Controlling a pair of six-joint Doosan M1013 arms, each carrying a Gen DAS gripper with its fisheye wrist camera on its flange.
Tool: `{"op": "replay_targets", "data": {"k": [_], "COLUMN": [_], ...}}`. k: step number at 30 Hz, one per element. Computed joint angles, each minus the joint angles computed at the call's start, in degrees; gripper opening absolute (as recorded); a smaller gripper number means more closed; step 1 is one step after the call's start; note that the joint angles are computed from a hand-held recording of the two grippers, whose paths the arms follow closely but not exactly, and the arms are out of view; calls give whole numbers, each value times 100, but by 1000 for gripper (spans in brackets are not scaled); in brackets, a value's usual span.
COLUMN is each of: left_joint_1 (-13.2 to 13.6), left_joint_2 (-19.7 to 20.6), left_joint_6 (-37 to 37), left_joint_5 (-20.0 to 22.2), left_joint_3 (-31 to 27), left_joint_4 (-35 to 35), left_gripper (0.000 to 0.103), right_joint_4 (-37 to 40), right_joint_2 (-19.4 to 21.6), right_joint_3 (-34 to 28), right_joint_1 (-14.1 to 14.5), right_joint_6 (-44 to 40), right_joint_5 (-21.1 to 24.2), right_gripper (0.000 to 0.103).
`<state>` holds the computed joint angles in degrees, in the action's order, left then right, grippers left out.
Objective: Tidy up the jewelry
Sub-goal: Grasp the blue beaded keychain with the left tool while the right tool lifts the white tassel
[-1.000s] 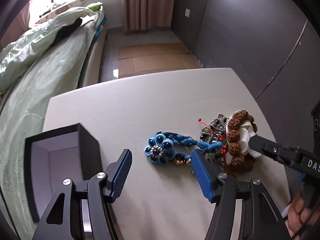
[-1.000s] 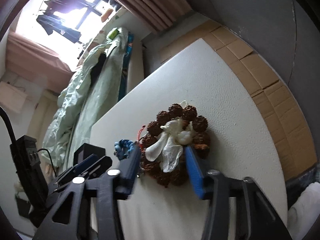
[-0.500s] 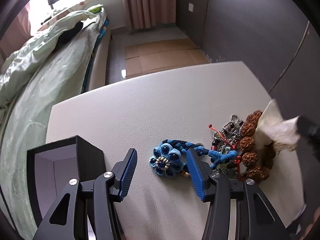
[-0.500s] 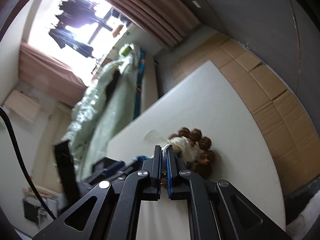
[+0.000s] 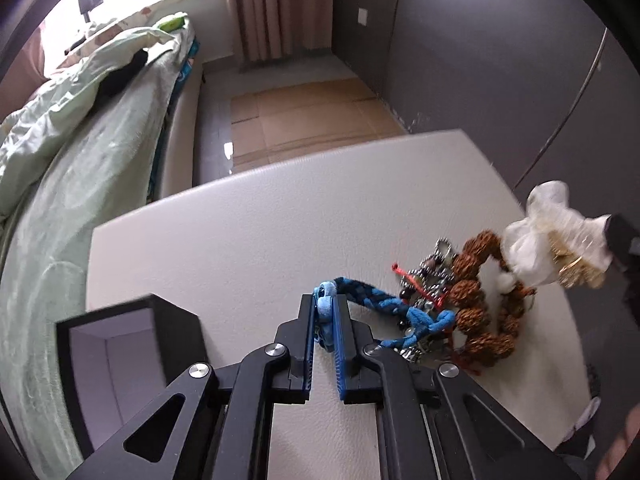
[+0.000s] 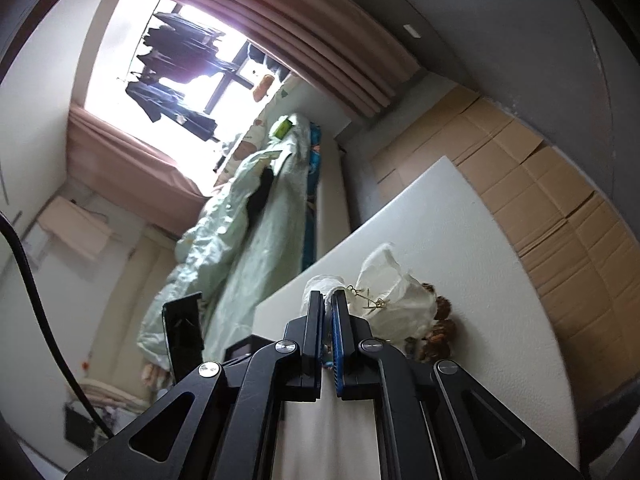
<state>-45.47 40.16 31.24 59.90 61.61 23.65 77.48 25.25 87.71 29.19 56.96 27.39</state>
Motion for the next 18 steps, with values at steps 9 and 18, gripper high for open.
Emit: {"op": "replay_targets", "data": {"k": [9, 18], "left_joint_1": [-130, -319], "left_joint_2": [-405, -784], "left_joint_6": [-391, -873], "left_joint_5": [-400, -369], "left_joint_3": [295, 547], "left_joint_4": [489, 1197], "left_gripper": [9, 9], "right_joint_4": [1267, 2043], "right_joint_2": [60, 161], "right_joint_3": [82, 37], "right_joint_1": [-55, 15], "right_joint_6": [-949, -1500], "right_joint_5": [452, 919], "right_gripper": [6, 6]}}
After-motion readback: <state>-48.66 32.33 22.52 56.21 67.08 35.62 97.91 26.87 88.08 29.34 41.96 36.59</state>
